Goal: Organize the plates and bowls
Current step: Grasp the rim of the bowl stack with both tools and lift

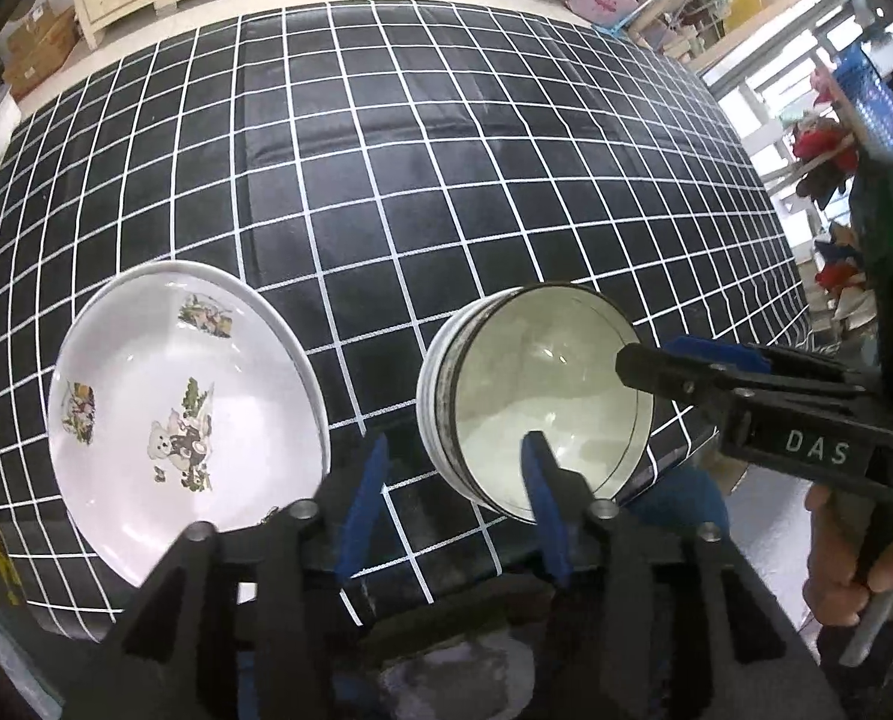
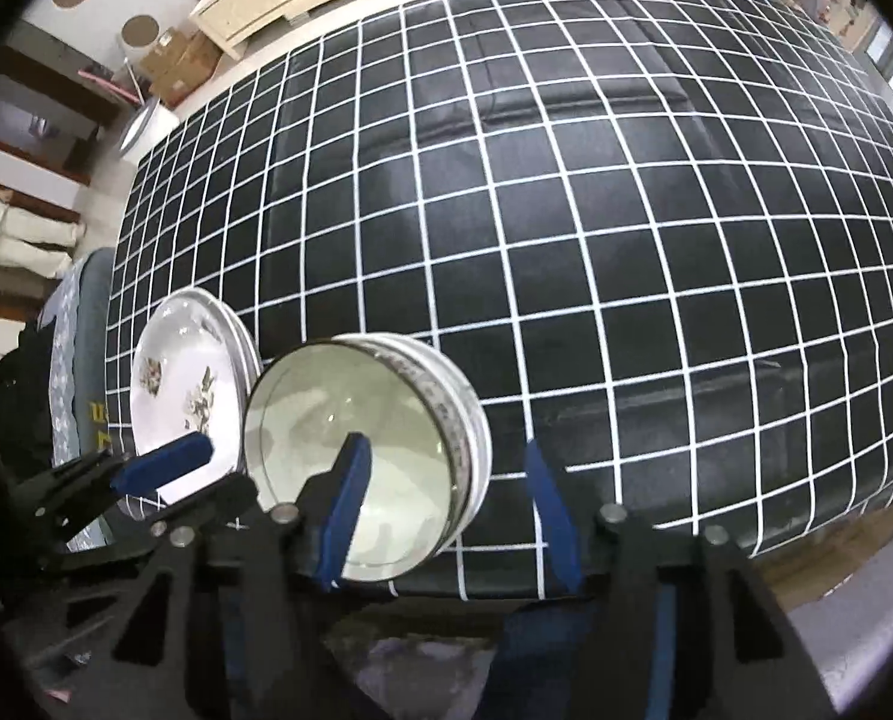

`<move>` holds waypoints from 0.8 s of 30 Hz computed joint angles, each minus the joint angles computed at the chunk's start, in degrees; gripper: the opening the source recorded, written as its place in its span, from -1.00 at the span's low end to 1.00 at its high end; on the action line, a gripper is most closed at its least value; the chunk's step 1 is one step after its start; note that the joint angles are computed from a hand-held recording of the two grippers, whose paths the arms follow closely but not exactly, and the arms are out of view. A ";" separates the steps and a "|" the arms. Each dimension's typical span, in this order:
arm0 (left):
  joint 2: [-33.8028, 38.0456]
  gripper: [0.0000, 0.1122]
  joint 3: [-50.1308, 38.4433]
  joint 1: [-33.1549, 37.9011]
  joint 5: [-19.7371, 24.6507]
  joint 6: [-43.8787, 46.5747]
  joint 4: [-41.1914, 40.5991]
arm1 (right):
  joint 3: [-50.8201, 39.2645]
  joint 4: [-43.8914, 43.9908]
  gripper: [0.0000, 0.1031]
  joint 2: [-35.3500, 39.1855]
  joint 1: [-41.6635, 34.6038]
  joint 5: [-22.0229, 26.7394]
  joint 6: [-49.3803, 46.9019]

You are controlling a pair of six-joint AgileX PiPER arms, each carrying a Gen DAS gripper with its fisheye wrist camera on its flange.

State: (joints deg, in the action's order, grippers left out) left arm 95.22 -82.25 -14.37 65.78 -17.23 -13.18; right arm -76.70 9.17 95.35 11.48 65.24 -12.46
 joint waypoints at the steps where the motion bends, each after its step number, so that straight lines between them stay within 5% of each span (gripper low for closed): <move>1: -0.32 -0.14 1.11 0.50 -1.13 0.85 -0.99 | 0.59 0.04 0.17 -0.39 -0.09 -0.32 -0.08; 4: 0.23 0.02 3.38 0.96 -3.49 3.01 -3.35 | 1.79 1.21 0.21 0.60 -0.89 -1.61 -0.39; 24: 8.97 0.02 4.89 -1.40 -8.86 7.19 -11.17 | -1.55 8.88 0.17 13.02 -5.03 -4.37 -3.70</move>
